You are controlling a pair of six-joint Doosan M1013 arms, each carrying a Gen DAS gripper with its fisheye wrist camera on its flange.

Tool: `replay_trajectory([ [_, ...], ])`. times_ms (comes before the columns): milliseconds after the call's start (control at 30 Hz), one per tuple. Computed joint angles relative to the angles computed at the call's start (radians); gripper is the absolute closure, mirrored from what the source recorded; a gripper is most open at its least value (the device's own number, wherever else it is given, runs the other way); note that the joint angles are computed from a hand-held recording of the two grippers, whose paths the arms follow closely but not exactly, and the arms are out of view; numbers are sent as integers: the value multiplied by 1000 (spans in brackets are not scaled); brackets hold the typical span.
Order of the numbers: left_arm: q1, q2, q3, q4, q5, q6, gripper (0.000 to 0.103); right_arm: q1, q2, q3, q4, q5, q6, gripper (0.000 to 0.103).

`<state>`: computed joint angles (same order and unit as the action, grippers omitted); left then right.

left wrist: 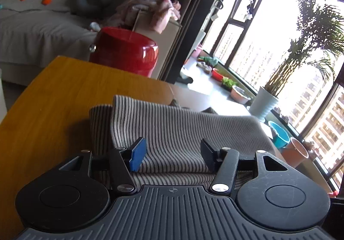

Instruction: Fold clothes

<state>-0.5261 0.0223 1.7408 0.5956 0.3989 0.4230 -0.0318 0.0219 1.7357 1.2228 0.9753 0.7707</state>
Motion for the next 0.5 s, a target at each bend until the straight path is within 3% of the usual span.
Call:
replay_trajectory([
  [100, 13, -1, 7, -72, -41, 66, 32, 3, 3, -9, -19, 8, 13, 0],
  [300, 11, 0, 10, -73, -57, 95, 22, 32, -1, -33, -125, -9, 37, 0],
  [400, 15, -1, 13, -95, -69, 113, 20, 64, -6, -61, -254, -20, 38, 0],
  [500, 19, -2, 16, -116, -81, 129, 19, 127, -19, -83, -462, -64, 46, 0],
])
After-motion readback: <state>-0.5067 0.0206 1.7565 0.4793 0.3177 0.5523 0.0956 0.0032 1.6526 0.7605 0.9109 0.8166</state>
